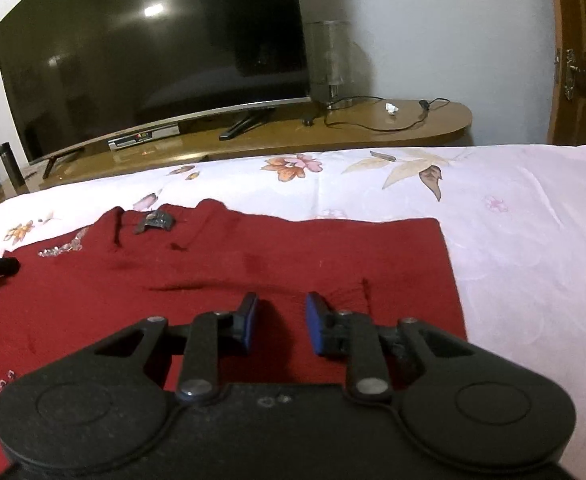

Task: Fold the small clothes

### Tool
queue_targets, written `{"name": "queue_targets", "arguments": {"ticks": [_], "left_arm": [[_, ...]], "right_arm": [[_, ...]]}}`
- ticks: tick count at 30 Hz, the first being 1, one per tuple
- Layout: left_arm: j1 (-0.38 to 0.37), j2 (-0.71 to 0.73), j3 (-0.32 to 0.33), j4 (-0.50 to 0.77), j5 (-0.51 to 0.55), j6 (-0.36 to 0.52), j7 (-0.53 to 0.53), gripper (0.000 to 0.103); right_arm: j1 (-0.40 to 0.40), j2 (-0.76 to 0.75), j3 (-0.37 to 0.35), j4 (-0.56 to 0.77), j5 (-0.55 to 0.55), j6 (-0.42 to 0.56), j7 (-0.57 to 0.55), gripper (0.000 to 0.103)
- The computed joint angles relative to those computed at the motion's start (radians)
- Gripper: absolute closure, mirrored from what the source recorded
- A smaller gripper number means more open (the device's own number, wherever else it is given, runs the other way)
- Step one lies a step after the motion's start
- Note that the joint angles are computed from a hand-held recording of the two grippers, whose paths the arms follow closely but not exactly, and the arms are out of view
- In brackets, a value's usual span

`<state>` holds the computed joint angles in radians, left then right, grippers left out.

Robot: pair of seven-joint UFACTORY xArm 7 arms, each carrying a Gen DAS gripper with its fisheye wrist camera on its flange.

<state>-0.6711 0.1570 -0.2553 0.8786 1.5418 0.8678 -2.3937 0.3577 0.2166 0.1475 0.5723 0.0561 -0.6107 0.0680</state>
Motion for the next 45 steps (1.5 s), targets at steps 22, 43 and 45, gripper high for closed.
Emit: {"name": "queue_targets", "arguments": {"ticks": [22,43,45], "left_arm": [[-0.092,0.180,0.032,0.254,-0.043,0.002,0.253,0.050],[-0.140,0.275,0.111,0.397,-0.162,0.035,0.284,0.042],[-0.149,0.267,0.122,0.382,-0.150,0.026,0.263,0.042]], "right_arm": [[0.184,0.048,-0.022,0.120,0.134,0.092,-0.184,0.072],[0.315,0.123,-0.076,0.227,0.325,0.099,-0.309,0.063],[0.322,0.128,-0.077,0.229,0.361,0.087,-0.330,0.058]]}}
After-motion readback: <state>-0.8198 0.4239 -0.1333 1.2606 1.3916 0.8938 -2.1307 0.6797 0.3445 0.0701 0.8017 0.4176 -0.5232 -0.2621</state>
